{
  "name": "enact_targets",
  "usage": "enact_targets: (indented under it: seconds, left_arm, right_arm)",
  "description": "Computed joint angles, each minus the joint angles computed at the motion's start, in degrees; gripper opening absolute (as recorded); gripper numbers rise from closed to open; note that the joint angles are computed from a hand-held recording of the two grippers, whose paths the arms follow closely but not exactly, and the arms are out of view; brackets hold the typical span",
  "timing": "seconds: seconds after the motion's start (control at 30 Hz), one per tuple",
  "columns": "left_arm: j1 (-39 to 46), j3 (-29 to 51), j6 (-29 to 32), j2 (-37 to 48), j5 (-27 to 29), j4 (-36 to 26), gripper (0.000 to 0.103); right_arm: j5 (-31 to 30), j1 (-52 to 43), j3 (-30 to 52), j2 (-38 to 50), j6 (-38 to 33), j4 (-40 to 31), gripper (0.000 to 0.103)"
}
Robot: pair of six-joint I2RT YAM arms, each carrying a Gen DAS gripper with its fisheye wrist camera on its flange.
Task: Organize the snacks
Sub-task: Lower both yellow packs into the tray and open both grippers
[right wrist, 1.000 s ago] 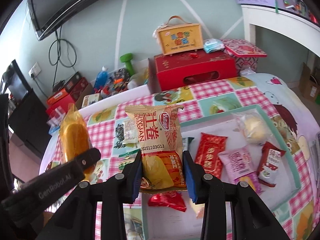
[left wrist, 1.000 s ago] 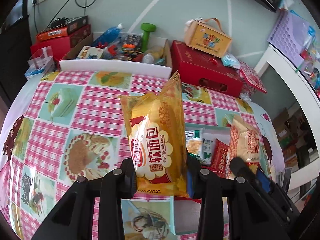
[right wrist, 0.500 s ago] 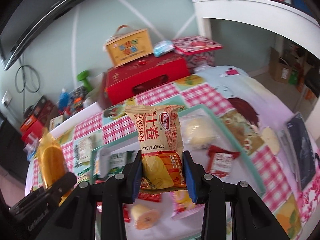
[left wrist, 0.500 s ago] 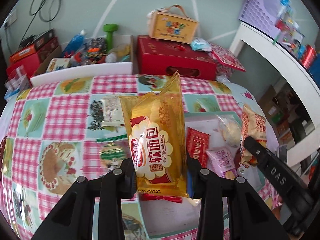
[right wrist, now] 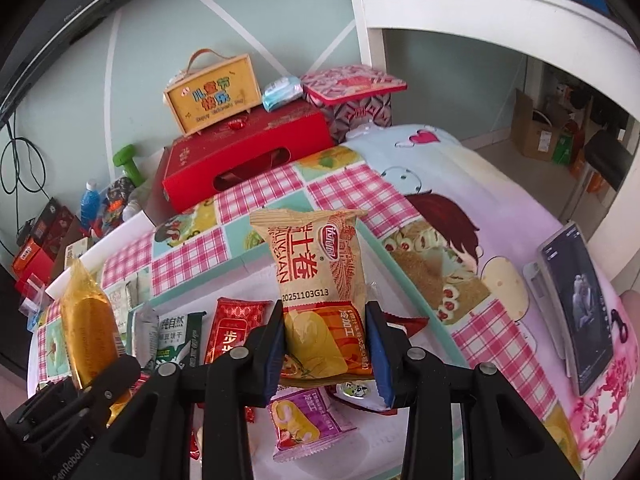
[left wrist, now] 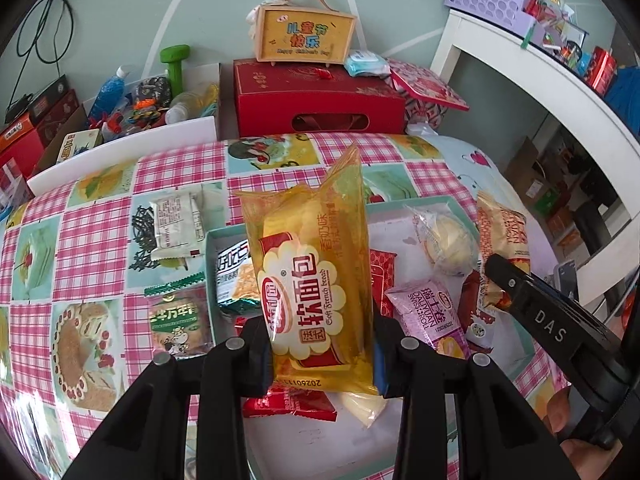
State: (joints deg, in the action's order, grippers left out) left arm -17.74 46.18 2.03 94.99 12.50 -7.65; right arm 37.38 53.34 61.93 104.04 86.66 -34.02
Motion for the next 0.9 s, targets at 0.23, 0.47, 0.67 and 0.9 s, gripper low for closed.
enact_targets:
  seconds: [0.23,0.47,0.67,0.9]
  left_arm:
    - [-2.33,0.76,0.33,2.59,-2.19,0.92,0.038]
    - [-3.09,1.37,0.42,4.80,-3.64,1.00,0.039]
    - [-3.74,1.50,0.25,5.25,-4.61,1.69,0.039]
    - [-3.58,1.63,-0.04,5.27,-3.51,1.95,0.039]
  right_arm:
    - [-2.09,-1.24,-1.17,0.79,-3.10,4.73,0.040]
    - [-4.11,-2.23,-0.85,2.01,-5.72,7.10,0.040]
    - [-5.38,-2.45,-0.31,2.86,-7.64,8.67,0.040]
    - [-6.28,-2.60,0.91,4.03,-9.13,9.19,0.040]
